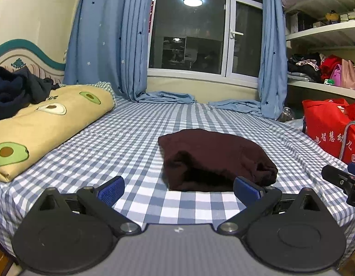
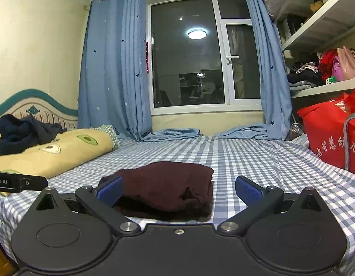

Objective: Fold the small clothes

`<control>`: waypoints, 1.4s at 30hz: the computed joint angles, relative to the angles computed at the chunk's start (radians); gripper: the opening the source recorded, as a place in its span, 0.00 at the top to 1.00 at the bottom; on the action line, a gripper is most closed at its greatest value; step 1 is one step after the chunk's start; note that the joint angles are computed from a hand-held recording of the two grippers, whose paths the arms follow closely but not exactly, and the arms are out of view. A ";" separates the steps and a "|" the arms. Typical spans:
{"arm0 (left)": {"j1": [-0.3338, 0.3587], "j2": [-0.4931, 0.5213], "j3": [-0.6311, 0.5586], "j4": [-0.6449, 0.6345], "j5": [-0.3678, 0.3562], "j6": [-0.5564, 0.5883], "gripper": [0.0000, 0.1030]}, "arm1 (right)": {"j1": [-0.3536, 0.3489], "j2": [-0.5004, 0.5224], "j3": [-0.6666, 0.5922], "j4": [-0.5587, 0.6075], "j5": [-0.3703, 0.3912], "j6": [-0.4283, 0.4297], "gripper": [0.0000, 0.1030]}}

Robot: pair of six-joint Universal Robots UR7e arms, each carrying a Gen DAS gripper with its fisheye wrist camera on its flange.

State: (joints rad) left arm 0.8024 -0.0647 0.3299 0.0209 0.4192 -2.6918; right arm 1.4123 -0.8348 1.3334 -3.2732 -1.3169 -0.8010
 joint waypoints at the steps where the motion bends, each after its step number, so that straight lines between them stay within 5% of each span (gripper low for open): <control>1: 0.002 0.003 -0.006 0.009 -0.001 -0.007 0.01 | -0.001 0.001 -0.001 0.005 -0.003 -0.001 0.00; 32: 0.020 0.135 -0.275 0.213 -0.027 -0.103 0.01 | 0.007 0.056 -0.080 0.076 -0.036 -0.026 0.00; 42: 0.022 0.104 -0.212 0.176 -0.026 -0.097 0.01 | 0.010 0.063 -0.087 0.085 -0.038 -0.035 0.00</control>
